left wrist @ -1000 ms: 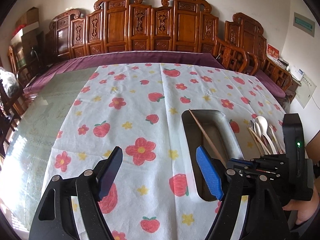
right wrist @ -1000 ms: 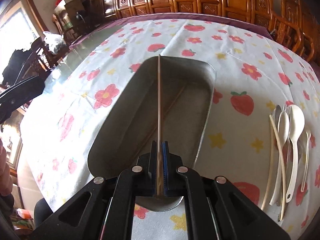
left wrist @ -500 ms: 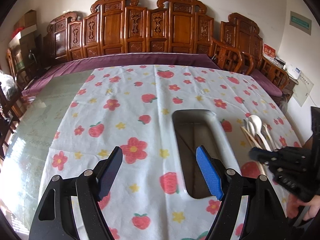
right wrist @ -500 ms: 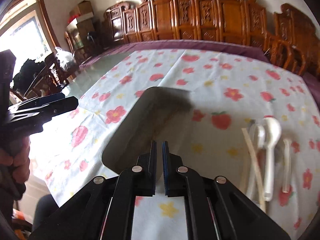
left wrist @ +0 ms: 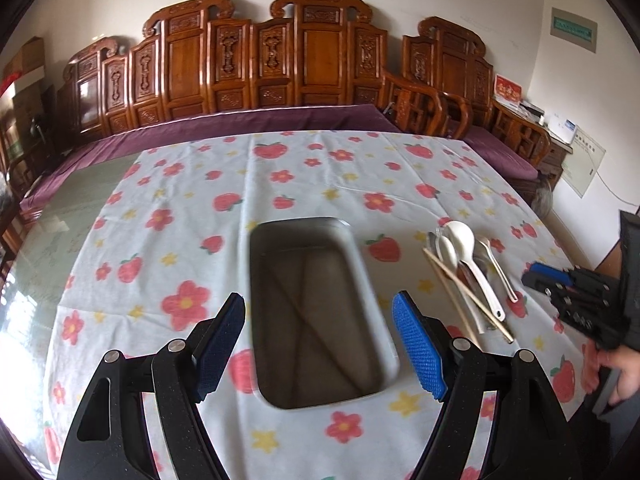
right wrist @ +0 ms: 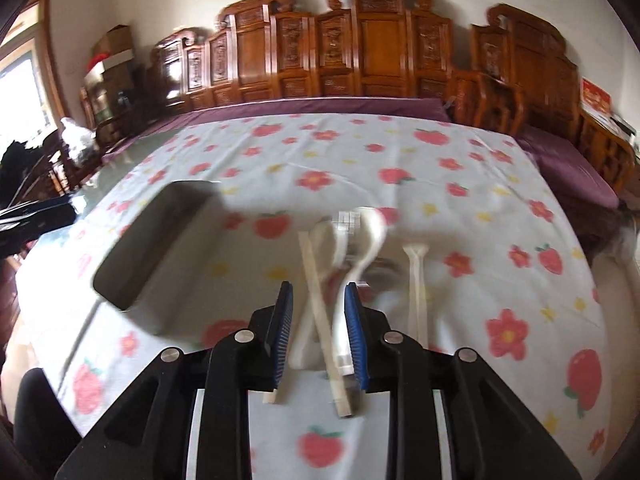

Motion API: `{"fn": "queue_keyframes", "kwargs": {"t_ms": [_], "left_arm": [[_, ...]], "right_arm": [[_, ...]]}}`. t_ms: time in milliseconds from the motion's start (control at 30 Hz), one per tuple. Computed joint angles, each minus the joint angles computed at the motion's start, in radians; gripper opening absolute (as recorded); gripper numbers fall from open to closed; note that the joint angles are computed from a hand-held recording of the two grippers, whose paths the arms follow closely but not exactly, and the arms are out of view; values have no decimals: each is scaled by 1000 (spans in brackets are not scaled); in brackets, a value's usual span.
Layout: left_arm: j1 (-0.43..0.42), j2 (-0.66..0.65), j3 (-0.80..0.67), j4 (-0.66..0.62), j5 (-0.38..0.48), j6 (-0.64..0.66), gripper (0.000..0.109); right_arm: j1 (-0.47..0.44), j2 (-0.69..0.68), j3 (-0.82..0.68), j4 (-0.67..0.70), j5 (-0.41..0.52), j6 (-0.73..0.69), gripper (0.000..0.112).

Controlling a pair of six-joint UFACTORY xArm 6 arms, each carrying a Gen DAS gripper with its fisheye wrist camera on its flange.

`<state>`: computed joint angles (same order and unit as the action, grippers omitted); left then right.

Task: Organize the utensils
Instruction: 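Grasp the white plastic fork with the right tool while the left tool approaches the utensils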

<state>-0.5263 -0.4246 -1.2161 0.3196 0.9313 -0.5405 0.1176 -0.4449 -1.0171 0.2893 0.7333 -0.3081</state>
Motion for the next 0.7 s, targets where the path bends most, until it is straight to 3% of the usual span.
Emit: {"fn": "queue_keyframes", "kwargs": {"t_ms": [333, 700], "left_arm": [[-90, 129, -97, 27, -10, -41, 73], [-148, 232, -144, 27, -2, -64, 73]], "right_arm": [[-111, 228, -98, 37, -41, -64, 33], [-111, 301, -126, -10, -3, -31, 33]]}}
